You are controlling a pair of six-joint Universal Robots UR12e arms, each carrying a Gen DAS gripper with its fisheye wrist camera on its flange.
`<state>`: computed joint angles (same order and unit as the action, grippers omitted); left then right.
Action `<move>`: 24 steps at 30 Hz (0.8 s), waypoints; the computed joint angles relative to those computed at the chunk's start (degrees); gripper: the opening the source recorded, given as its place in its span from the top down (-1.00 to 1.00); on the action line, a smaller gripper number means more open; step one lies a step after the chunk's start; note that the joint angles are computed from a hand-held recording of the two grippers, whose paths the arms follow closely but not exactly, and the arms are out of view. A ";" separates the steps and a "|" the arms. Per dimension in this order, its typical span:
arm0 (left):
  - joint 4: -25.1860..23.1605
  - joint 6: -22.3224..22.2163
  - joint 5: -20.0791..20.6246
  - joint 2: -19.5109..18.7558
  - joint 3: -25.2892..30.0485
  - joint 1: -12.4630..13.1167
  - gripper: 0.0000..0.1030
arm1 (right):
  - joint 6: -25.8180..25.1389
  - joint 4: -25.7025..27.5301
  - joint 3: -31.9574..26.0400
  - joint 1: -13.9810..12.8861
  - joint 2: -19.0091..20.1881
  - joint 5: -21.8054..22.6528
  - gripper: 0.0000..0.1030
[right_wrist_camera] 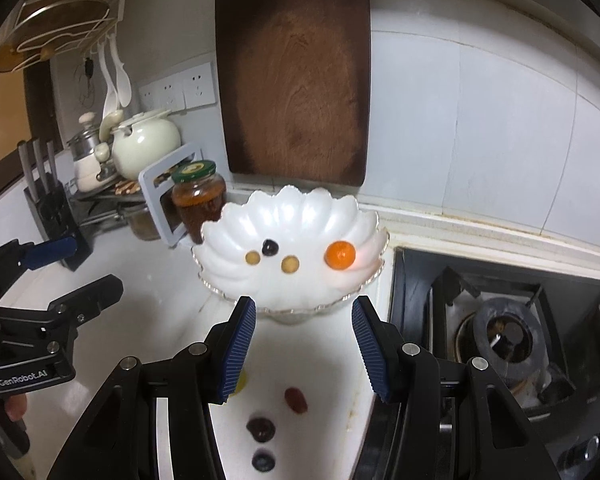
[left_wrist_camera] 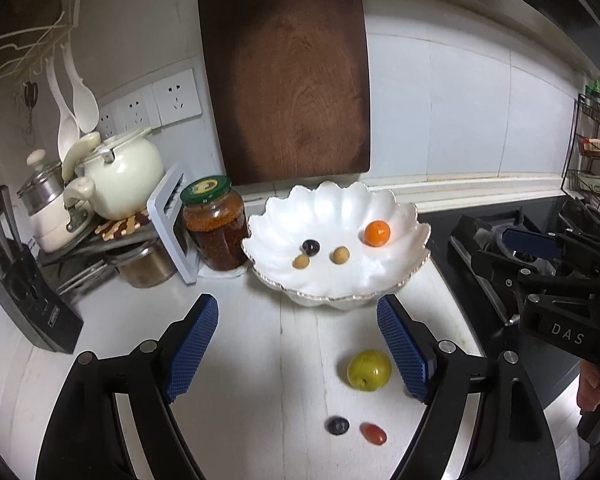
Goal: Organize fruits
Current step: 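Withdraw both open tools from the bowl toward the fruits on the counter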
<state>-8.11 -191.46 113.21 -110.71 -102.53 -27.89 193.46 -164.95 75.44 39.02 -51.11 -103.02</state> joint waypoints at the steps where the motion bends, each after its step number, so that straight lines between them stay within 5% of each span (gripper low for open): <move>1: -0.35 -0.48 -0.40 0.13 -0.17 0.02 -0.59 | -0.02 0.43 0.31 0.11 -0.19 -0.10 0.00; 24: -3.74 -4.49 -3.97 0.90 -4.99 -1.06 -0.61 | 3.66 1.84 6.28 1.04 -2.59 2.57 0.00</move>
